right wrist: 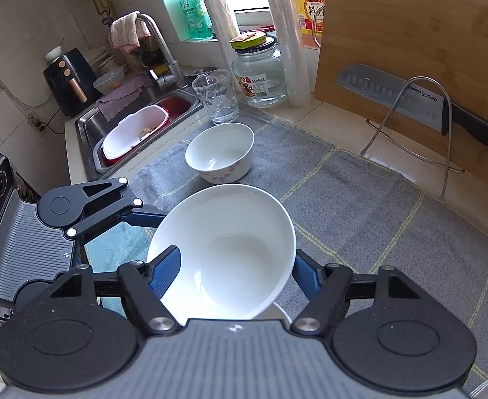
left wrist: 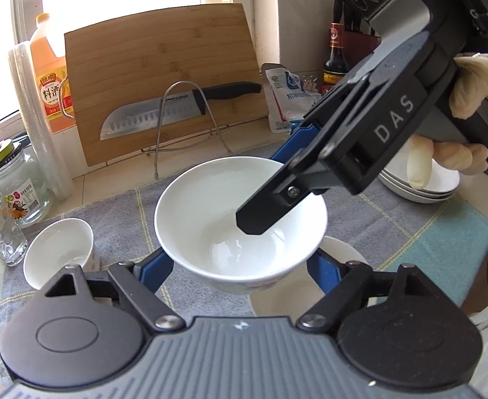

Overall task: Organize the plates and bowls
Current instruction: 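Lower the held bowl into the pink-flowered bowl with the right gripper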

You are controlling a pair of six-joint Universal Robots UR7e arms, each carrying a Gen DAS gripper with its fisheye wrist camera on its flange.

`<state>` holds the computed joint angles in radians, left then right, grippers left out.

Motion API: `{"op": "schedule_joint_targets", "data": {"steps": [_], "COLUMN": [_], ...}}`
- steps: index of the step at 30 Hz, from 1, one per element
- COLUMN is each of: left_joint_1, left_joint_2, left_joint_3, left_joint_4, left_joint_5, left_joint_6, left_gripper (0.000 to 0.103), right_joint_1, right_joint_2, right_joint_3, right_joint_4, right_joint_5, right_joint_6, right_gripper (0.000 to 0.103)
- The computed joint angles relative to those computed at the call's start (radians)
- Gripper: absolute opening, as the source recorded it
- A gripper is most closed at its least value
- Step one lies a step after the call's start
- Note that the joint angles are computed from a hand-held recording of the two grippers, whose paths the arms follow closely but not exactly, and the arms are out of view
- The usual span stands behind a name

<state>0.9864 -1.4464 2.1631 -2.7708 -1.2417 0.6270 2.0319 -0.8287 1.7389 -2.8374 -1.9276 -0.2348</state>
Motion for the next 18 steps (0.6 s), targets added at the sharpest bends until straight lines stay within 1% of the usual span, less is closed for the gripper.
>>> {"op": "schedule_joint_targets", "data": {"steps": [4,9,18], "left_joint_1": [-0.01,-0.019,-0.029], "left_joint_2": [-0.017,-0.028,-0.037], "left_joint_3": [0.019,0.031,0.038], "left_joint_4": [0.015,0.044,0.104], "left_joint_5": [-0.008,-0.015,-0.023], "left_joint_6": [-0.018,-0.027,-0.057], "left_gripper": [0.087,0.087,0.087], "right_joint_1": [0.004,-0.001,-0.002], "right_joint_2": [-0.021,-0.046,-0.069], "right_joint_3": [0.041,0.089,0.137], "right_joint_4": [-0.018,-0.042,-0.044], "right_joint_5": [-0.009,-0.009,-0.021], "right_joint_6": [0.01,0.044,0.081], "right_gripper": [0.078,0.078,0.078]}}
